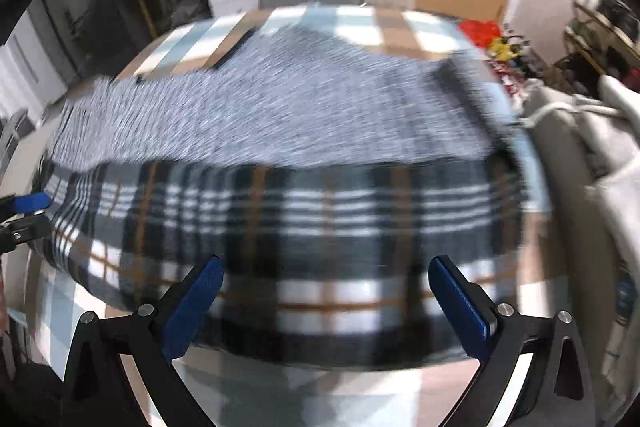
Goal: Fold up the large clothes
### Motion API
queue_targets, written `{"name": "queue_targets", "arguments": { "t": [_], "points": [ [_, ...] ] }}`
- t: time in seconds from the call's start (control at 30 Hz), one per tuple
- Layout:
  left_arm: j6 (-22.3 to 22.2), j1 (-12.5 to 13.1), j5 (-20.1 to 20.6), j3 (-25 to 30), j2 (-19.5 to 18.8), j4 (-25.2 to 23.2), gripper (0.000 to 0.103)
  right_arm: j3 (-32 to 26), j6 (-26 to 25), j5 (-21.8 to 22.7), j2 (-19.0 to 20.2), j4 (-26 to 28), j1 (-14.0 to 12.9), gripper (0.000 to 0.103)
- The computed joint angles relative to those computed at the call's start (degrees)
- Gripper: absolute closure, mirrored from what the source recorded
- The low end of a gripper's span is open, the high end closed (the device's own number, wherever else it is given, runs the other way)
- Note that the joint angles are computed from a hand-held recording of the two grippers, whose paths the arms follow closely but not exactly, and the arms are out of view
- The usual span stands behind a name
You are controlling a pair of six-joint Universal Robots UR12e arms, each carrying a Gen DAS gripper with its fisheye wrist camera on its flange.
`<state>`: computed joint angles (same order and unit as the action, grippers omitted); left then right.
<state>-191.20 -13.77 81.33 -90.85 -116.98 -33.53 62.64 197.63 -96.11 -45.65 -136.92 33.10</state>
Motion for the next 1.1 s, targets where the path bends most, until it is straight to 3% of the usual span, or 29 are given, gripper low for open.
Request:
{"name": "queue_targets", "arguments": {
  "t": [0.1, 0.2, 0.27, 0.33, 0.43, 0.53, 0.7, 0.8, 0.83, 0.97, 1.1],
  "points": [
    [0.6, -0.5, 4.5, -0.6, -0.5, -1.1, 0.017, 2.0, 4.1, -1.3, -0.8, 0.3, -1.1, 0.0],
    [1.3, -1.3, 7.1, -0.8, -1.5, 0.3, 0.015, 3.0, 9.7, 7.2, -0.5, 0.9, -3.3, 0.0],
    [2.1, -2.5, 10.6, 0.3, -1.7, -1.7, 0.014, 3.2, 9.8, 8.5, -0.9, 0.1, -3.5, 0.0],
    [2.7, -3.1, 11.5, 1.6, -1.7, -3.5, 0.014, 6.6, 13.0, 14.8, -2.5, -6.3, -4.4, 0.0],
    [3.5, -3.3, 8.3, 1.8, -0.6, -1.7, 0.014, 12.7, 18.4, 19.7, -5.5, -15.0, -5.5, 0.0],
    [3.3, -3.9, 6.7, 1.8, -0.3, 1.4, 0.014, 17.6, 24.5, 27.4, -7.2, -19.9, -6.8, 0.0],
    [2.1, -4.2, 3.7, 4.3, -2.6, 0.3, 0.014, 19.6, 32.9, 36.3, -6.6, -22.5, -8.1, 0.0],
    [-0.1, -3.8, -0.3, 5.1, -3.6, -1.1, 0.014, 21.3, 37.5, 39.7, -6.7, -25.4, -8.8, 0.0],
    [-1.0, -3.7, -1.4, 5.2, -3.8, -1.1, 0.014, 22.0, 39.7, 39.8, -6.7, -27.8, -9.0, 0.0],
    [-2.8, -3.7, -3.4, 4.6, -3.6, -1.0, 0.014, 20.2, 40.6, 40.2, -5.8, -27.7, -9.1, 0.0],
    [-2.6, -3.4, -3.7, 4.5, -3.9, 0.2, 0.014, 17.7, 41.3, 37.9, -4.3, -28.4, -8.7, 0.0]
  ]
}}
